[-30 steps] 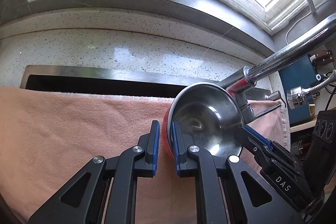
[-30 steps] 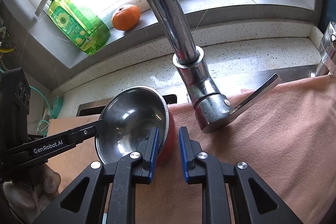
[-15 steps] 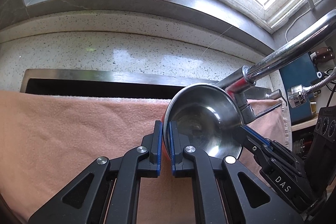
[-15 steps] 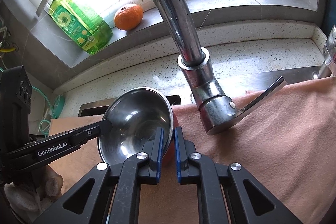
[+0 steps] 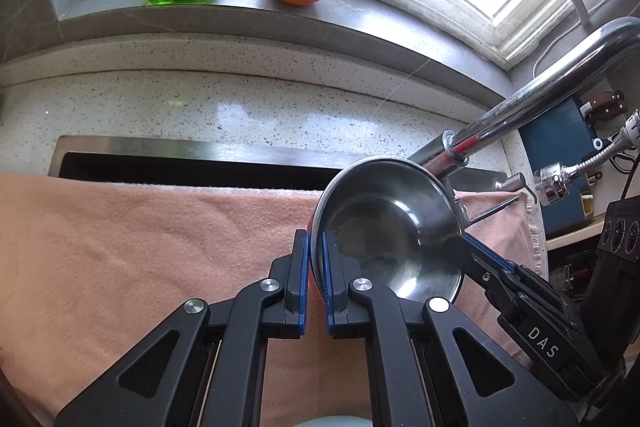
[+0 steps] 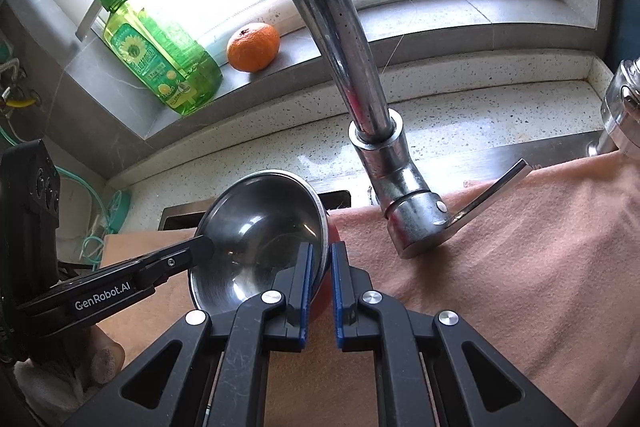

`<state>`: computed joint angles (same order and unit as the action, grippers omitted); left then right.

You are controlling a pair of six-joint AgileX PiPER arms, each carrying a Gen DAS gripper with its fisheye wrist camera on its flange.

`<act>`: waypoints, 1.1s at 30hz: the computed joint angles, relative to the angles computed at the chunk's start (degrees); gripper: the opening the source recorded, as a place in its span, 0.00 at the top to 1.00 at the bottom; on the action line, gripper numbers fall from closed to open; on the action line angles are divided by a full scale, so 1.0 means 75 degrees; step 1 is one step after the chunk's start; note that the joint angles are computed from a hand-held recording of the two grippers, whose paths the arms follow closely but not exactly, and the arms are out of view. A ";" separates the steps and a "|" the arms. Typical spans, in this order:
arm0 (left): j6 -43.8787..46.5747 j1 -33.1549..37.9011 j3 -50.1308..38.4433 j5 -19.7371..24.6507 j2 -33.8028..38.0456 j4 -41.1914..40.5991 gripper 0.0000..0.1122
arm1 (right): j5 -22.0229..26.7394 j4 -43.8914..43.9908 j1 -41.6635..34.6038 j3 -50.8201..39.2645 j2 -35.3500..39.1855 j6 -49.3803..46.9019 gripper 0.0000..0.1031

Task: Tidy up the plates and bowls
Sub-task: 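Close both grippers on the red-sided steel bowl rim, then lift the red-sided bowl with both grippers and carry it toward the large steel bowl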

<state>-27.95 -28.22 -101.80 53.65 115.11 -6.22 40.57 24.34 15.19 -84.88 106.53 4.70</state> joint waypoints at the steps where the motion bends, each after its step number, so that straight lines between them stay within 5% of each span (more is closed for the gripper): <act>1: 0.0001 0.0000 0.0035 -0.0012 -0.0055 -0.0008 0.95 | -0.0003 0.0008 0.0001 0.0019 -0.0039 0.0015 0.92; 33: -0.0267 -0.0224 0.2188 -0.0569 -0.2455 0.0313 0.95 | 0.0023 -0.1468 0.1165 0.0734 -0.1743 0.2052 0.92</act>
<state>-29.95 -29.91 -85.39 49.38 96.70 -3.87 40.74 13.33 23.93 -79.37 93.46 20.09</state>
